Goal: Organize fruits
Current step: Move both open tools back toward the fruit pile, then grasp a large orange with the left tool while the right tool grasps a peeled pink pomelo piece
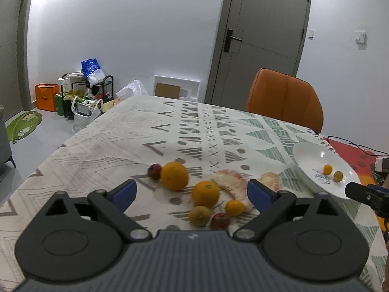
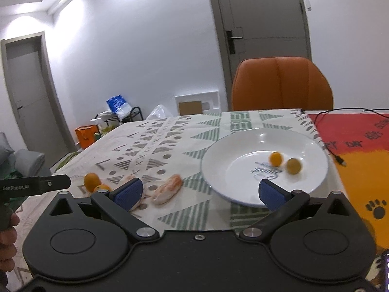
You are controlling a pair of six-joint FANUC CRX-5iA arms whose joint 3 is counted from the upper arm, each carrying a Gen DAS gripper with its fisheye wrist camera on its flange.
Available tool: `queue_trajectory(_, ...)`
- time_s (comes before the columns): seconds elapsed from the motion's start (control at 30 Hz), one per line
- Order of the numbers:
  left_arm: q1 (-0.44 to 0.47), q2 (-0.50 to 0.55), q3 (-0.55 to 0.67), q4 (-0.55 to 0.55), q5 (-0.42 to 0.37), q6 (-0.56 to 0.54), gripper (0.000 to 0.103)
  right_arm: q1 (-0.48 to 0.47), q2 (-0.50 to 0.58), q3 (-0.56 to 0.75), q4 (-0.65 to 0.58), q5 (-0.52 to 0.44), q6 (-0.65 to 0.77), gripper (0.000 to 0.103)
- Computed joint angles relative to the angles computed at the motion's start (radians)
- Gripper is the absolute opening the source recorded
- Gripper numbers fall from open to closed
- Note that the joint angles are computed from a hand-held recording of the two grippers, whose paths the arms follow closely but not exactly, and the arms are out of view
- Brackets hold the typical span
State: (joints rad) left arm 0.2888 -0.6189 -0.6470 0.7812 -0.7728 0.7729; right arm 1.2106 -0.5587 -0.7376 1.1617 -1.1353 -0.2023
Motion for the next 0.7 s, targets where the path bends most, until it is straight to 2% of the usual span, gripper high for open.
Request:
queue_trajectory(0.37, 0.082, 0.009, -0.014, 0.024, -0.033, -0.043, 0.096, 0.0, 0.046, 0.021, -0.013, 0.036, -0.014, 0.103)
queue_trajectory(0.7, 0.085, 0.036, -0.019, 0.025, -0.013, -0.052, 0.096, -0.049, 0.065, 0.031, -0.061, 0.154, 0.055, 0.103)
